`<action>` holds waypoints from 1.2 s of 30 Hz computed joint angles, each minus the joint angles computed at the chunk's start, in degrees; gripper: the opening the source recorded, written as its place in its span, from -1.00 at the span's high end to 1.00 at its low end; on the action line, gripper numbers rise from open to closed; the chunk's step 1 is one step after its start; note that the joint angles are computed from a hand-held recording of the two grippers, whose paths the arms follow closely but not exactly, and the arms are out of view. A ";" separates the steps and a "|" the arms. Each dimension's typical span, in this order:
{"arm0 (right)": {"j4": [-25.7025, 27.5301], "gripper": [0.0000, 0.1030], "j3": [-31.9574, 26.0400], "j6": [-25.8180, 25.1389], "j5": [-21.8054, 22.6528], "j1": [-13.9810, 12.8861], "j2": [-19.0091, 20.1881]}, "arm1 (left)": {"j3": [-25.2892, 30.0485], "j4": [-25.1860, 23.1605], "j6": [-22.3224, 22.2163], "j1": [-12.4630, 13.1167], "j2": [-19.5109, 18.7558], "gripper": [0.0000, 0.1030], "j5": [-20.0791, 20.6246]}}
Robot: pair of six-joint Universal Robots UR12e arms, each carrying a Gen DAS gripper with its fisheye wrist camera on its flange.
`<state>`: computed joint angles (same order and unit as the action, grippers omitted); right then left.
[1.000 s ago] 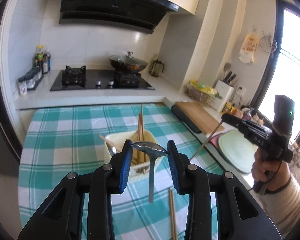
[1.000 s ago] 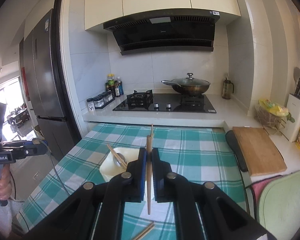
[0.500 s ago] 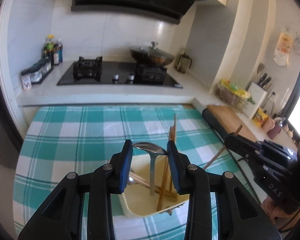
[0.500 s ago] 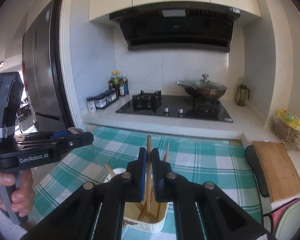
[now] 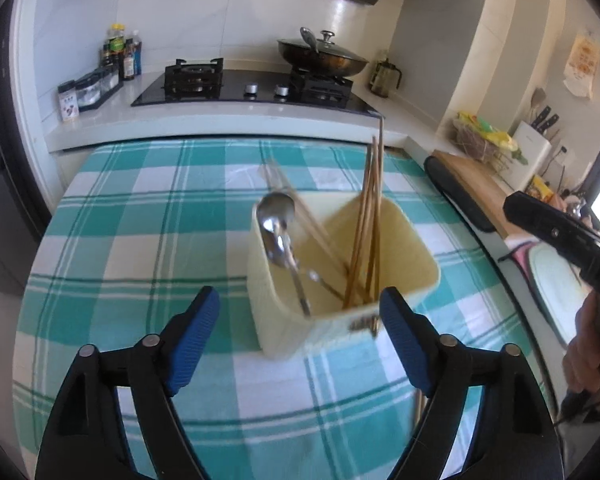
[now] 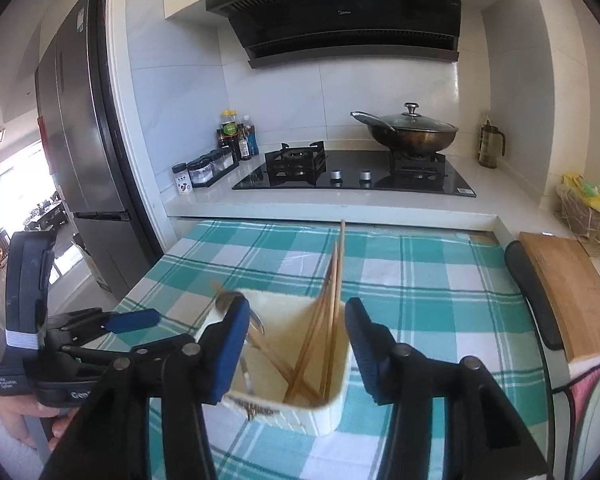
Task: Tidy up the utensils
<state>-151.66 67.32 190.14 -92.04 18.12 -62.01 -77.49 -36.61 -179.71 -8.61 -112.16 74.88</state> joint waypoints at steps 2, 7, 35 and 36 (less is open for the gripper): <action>0.50 0.01 4.62 1.08 -0.70 -0.09 -2.91 | -4.91 -0.94 3.34 0.25 2.41 -0.65 -0.37; 1.96 0.01 18.93 3.83 -5.68 0.63 -9.71 | -15.93 -1.29 7.11 -0.33 6.67 -0.65 3.00; 2.06 -0.04 31.94 11.22 -14.14 3.59 -13.21 | -20.13 0.97 9.27 -2.26 8.15 -0.95 0.35; 2.01 -0.05 31.96 11.26 -14.05 3.56 -13.22 | -19.61 0.72 9.91 -2.61 8.12 -0.96 -0.44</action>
<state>-149.65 99.28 201.40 -106.09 21.68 -75.23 -97.10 -35.89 -169.80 -11.22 -104.04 74.43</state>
